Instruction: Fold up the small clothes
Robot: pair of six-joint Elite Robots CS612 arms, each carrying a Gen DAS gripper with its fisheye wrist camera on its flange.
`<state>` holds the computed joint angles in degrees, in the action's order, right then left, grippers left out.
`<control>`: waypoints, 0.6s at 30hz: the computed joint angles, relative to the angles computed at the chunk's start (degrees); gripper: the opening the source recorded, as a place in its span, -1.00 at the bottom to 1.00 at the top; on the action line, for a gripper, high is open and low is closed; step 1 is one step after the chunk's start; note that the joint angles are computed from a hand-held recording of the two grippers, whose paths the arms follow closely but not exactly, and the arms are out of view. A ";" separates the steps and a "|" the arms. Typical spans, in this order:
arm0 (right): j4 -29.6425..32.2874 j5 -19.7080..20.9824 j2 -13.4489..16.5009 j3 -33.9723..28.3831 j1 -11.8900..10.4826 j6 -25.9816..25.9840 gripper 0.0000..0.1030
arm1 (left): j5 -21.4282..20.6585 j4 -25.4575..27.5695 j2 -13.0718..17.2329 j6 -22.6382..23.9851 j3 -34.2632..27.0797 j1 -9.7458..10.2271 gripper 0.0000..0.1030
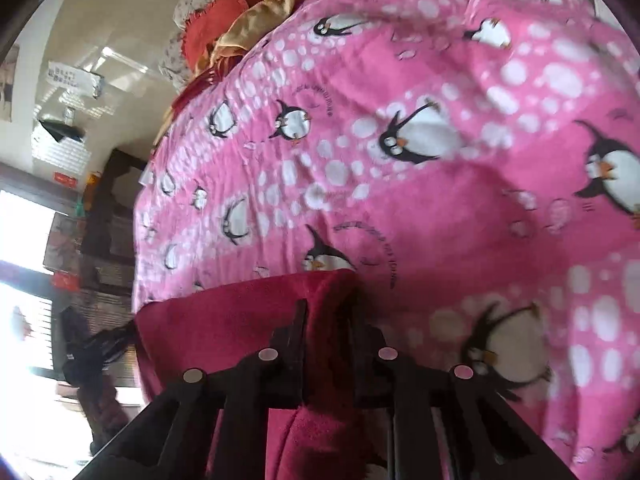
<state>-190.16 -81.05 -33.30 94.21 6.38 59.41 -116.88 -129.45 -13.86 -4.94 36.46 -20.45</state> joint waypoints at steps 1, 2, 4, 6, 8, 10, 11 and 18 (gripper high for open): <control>-0.14 1.35 0.69 -0.39 -0.33 0.79 -0.68 | 0.94 1.87 0.39 0.42 -0.74 -0.22 -0.61; -0.95 3.17 1.43 -0.74 -0.76 1.87 -0.65 | 1.63 2.00 0.29 0.51 -0.59 -0.33 -0.56; -5.24 4.23 1.78 0.08 -1.18 5.28 -0.45 | 0.66 1.87 -0.53 0.77 0.21 -0.07 -0.47; -7.32 2.67 0.83 1.53 -0.86 6.13 0.20 | -0.13 0.61 -1.81 1.31 1.91 0.36 -0.13; -8.53 0.46 -0.30 3.04 -0.27 5.64 0.67 | 2.29 -1.48 -3.34 1.52 4.47 0.27 0.29; -9.95 2.47 -0.13 3.46 -0.43 6.45 0.67 | 4.25 -1.58 -4.29 3.31 6.18 -0.01 0.33; -11.03 3.94 0.42 3.34 -0.64 7.60 0.67 | 4.08 -0.09 -4.22 4.70 6.13 -0.13 0.33; -7.55 7.41 2.62 -1.08 -0.56 6.07 0.00 | -0.81 6.15 -0.39 5.86 0.25 -0.49 0.28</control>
<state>-197.71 -73.63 -30.68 93.13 5.82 65.48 -117.69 -123.30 -14.25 0.92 36.71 -20.94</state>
